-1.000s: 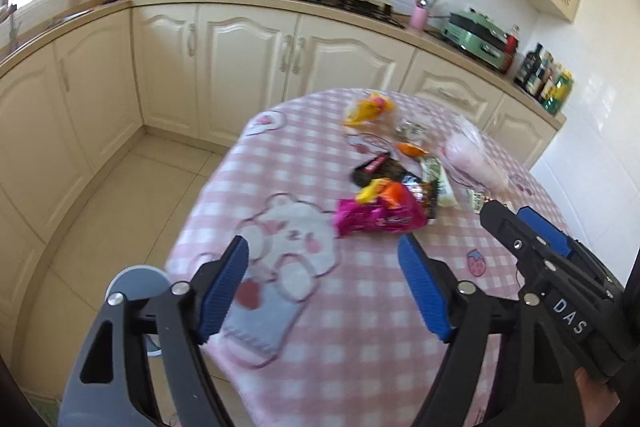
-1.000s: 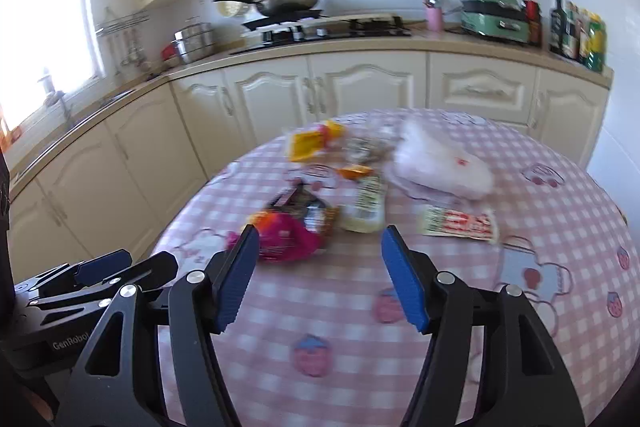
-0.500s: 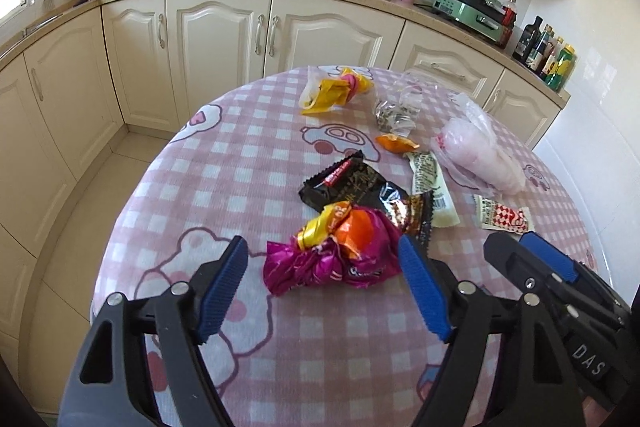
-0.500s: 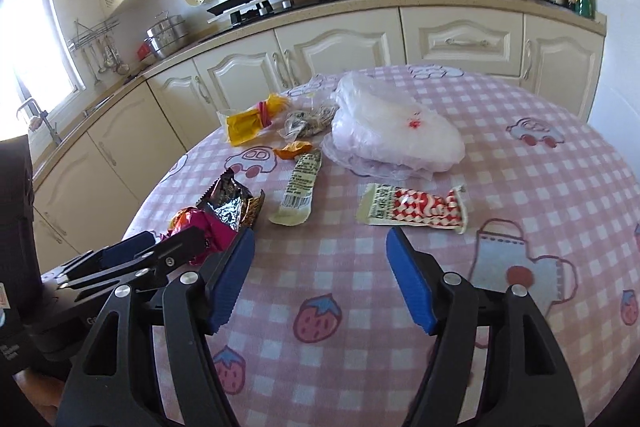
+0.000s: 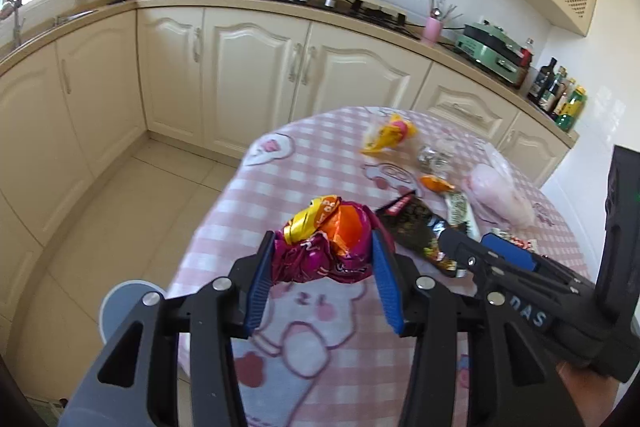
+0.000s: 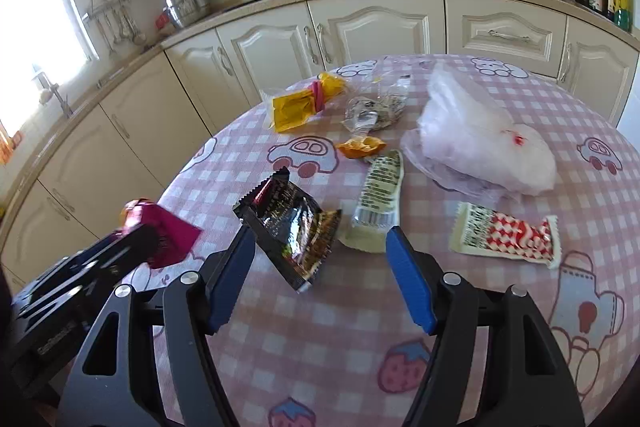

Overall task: Collect trash
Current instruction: 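Grasp the pink-orange candy wrapper with the left gripper while the right gripper grasps the black packet, then carry the wrapper and packet over the blue bucket and open both grippers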

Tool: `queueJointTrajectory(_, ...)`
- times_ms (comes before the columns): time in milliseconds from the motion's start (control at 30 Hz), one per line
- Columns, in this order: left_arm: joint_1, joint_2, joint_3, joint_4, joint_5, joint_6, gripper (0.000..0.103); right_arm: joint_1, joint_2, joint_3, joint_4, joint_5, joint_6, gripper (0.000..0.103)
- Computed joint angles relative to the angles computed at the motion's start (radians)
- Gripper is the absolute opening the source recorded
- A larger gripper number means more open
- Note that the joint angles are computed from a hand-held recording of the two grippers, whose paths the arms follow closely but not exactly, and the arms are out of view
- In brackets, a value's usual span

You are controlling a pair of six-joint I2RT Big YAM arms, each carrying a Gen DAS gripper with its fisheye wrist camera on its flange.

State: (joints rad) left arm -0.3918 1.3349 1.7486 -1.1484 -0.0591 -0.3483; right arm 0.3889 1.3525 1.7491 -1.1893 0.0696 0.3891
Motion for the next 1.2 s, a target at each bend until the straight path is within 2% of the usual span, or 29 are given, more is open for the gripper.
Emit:
queueJointTrajectory(33, 0.01, -0.006, -0.005, -0.001, 0.007, -0.001, 0.046, 0.002, 0.018, 0.017, -0.016, -0.001, 0.004, 0.056)
queueJointTrajectory(100, 0.026, -0.015, -0.011, -0.005, 0.016, 0.002, 0.046, 0.007, 0.045, 0.042, -0.046, 0.008, 0.007, 0.037)
queueJointTrajectory(167, 0.04, -0.027, -0.021, -0.006, 0.026, 0.007, 0.046, 0.014, 0.058, 0.046, -0.059, 0.029, 0.006, 0.028)
queueJointTrajectory(200, 0.046, -0.032, -0.025, -0.006, 0.033, 0.008, 0.046, 0.017, 0.055, 0.043, -0.052, 0.037, 0.005, 0.019)
queueJointTrajectory(267, 0.06, -0.047, -0.039, -0.005, 0.041, 0.01, 0.046, 0.022, 0.04, 0.031, -0.04, 0.034, 0.003, 0.013)
queueJointTrajectory(400, 0.089, -0.081, -0.066, -0.001, 0.059, 0.002, 0.046, 0.064, 0.008, 0.018, -0.018, 0.075, -0.003, 0.011)
queueJointTrajectory(633, 0.17, -0.156, -0.114, -0.011, 0.074, 0.008, 0.046, 0.178, 0.028, 0.069, -0.008, 0.086, -0.009, 0.011)
queueJointTrajectory(967, 0.416, -0.273, -0.229, -0.063, 0.137, 0.058, 0.046, 0.368, 0.152, 0.183, -0.019, 0.068, -0.014, 0.011)
queueJointTrajectory(1200, 0.605, -0.297, -0.32, -0.091, 0.191, 0.124, 0.046, 0.458, 0.273, 0.254, -0.034, 0.039, -0.018, 0.011)
